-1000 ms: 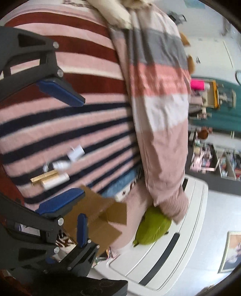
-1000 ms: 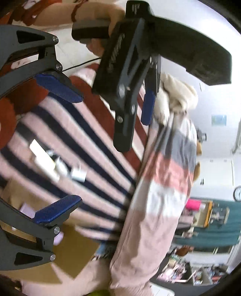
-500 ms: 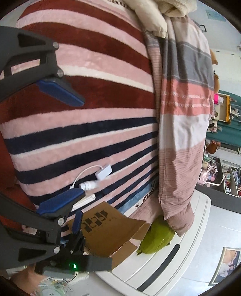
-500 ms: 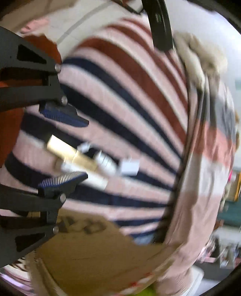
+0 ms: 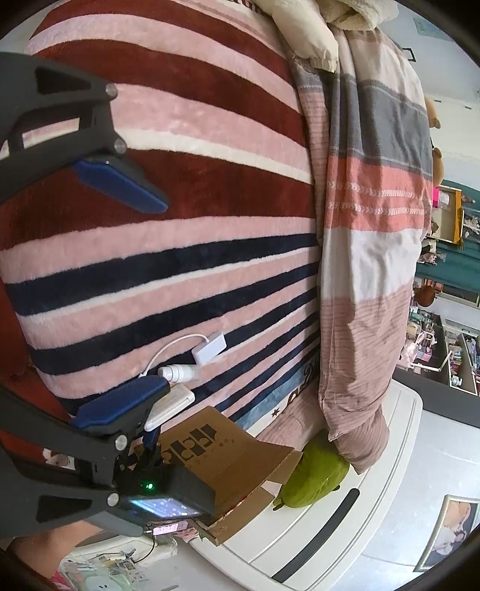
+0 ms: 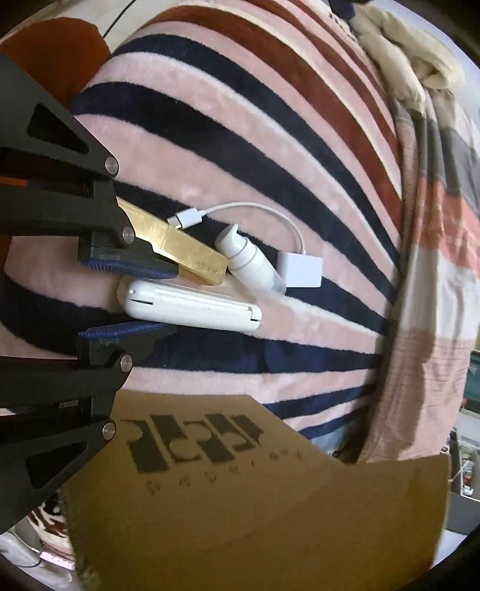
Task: Organize rigid objects
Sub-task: 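Grasp the white charger block with the right gripper and lift it, then carry the white charger block into the cardboard box and open the right gripper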
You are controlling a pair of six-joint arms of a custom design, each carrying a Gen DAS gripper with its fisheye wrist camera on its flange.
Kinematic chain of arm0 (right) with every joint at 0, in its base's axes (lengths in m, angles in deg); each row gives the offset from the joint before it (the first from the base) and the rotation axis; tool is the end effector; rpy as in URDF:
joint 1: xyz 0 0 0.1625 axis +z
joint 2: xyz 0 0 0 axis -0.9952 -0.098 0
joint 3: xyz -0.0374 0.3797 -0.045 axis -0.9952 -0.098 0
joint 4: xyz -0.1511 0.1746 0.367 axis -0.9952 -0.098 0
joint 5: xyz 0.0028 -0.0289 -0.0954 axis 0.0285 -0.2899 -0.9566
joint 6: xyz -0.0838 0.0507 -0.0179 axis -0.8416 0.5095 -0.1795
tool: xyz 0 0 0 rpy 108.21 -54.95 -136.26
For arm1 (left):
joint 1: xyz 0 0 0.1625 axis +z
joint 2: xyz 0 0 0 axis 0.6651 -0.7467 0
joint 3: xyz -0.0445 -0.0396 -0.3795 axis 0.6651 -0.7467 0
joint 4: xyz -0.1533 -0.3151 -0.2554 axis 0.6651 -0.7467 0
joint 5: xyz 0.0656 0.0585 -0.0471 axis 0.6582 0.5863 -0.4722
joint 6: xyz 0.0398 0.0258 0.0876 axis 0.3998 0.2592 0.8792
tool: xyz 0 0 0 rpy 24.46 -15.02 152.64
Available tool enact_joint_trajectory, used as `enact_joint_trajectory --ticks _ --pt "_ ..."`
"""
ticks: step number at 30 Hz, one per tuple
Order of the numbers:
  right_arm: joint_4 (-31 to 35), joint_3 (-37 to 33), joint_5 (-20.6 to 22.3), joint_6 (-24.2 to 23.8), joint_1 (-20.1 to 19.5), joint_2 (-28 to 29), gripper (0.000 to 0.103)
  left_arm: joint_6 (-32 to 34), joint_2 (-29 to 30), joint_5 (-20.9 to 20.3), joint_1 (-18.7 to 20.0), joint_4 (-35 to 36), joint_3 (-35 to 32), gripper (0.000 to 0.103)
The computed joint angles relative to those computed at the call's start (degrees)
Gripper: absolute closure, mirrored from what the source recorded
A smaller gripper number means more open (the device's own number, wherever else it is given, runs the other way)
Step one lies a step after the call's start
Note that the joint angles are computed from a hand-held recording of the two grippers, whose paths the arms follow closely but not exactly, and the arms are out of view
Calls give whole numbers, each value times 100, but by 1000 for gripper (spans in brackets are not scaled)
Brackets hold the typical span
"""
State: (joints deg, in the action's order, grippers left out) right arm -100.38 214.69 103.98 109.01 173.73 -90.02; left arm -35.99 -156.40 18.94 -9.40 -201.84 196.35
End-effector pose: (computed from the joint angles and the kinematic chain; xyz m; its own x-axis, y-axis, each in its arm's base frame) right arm 0.0524 -0.2204 0.0648 -0.5401 0.2178 0.8129 -0.2806 0.8640 -0.4180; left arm -0.1581 -0.3038 0.0574 -0.6947 0.6301 -0.3468 0.7155 0.6547 -0.2437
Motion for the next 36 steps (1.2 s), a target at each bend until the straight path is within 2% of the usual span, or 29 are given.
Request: enact_joint_trajectory --ticks 2,4,7,9,11,12,14,16,18,20,21,24,26,30,31,32,36 --pt "-171 18 -63 -133 -122 -2 90 -7 -13 6 10 15 4 15" --pt "-579 126 35 -379 -42 -56 90 2 -46 22 24 40 16 15" --pt "-1167 373 353 -806 503 -248 90 -51 -186 82 37 91 47 15" --pt "-1102 495 210 -819 817 -540 90 -54 -357 183 62 133 74 15" --pt "-392 437 -402 -599 890 -798 90 -131 -490 363 69 233 91 15" --pt "146 283 -842 -394 787 -817 90 -156 -548 436 85 285 98 15" --pt "1016 -85 -1710 -110 451 -623 90 -202 -671 527 153 373 117 15" --pt "1732 -447 -2788 -227 -71 -312 90 -265 -750 575 199 424 148 15" --pt "2259 -879 -3300 -281 -421 249 90 -333 -789 642 227 513 160 15" --pt "2478 -1157 -3273 -220 -566 700 88 -373 -812 682 224 593 172 15" --pt "2427 -1221 -3118 -175 -584 837 82 -385 -815 690 226 620 172 15" --pt "1982 -1094 -2810 -380 -539 722 63 -418 -830 724 200 702 162 15" --pt "1571 -989 -2435 -654 -284 690 59 -414 -839 703 195 699 166 15" --pt "1576 -1163 -2444 -948 -210 934 59 -460 -841 727 154 725 173 15" --pt "1620 -1302 -2331 -997 -194 1081 62 -467 -849 710 157 738 176 15" --pt "1655 -1403 -2206 -1010 -182 1211 72 -467 -852 693 166 760 165 15" --pt "1604 -1464 -2084 -1082 -113 1327 72 -517 -856 565 168 891 111 15"
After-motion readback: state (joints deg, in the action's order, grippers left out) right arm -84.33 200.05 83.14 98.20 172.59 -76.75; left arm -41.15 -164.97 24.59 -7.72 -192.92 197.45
